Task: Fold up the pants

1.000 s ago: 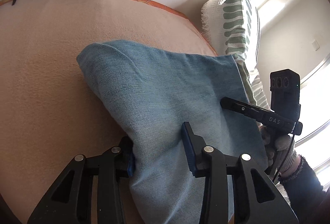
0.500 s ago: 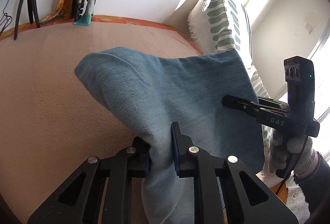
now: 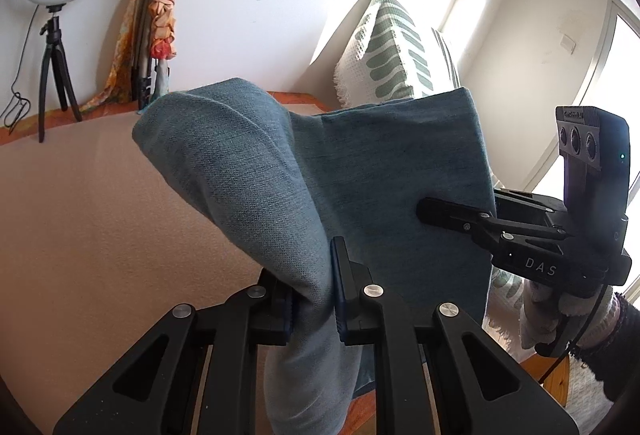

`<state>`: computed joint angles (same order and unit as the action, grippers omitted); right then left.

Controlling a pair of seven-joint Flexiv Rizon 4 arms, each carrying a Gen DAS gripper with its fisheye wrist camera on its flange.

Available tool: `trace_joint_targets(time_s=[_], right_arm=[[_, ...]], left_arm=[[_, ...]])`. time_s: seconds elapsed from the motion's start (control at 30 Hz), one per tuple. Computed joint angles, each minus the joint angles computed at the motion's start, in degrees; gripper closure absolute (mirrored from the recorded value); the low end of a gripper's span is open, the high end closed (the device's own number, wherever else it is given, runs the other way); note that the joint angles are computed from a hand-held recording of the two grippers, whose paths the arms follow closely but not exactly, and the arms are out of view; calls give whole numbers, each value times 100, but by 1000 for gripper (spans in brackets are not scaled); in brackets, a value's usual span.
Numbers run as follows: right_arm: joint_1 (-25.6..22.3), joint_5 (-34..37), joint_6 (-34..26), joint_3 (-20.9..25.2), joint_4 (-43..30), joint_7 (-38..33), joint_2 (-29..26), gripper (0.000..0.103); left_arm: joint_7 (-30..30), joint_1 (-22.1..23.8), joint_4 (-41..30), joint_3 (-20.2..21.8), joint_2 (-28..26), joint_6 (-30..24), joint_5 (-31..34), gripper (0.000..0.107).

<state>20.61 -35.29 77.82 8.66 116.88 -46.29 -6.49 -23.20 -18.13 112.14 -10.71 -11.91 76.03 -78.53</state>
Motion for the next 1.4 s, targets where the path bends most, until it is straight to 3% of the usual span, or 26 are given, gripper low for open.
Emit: trace_joint_targets(time_s=[0.27,0.7,1.0,1.4], right_arm=[[30,-622,190,-143,-190,414,-29,84],[200,-1077,154,-535,-1332,650,-699,84],[136,-161,-217,-584,-2461,-306,-1518,84],[-182,1777,-1328,-139,-4368,-2005,-2990,84]], left_arm=[[-3,35,-227,26,34,170,301,94],[-604,579,-1318,-225,-608,231,1785,94],[-1443,953,-2585,-458,-1606,-134,2972,94],[-2767,1057,-4113,-432,-3002,-769,4338,94]])
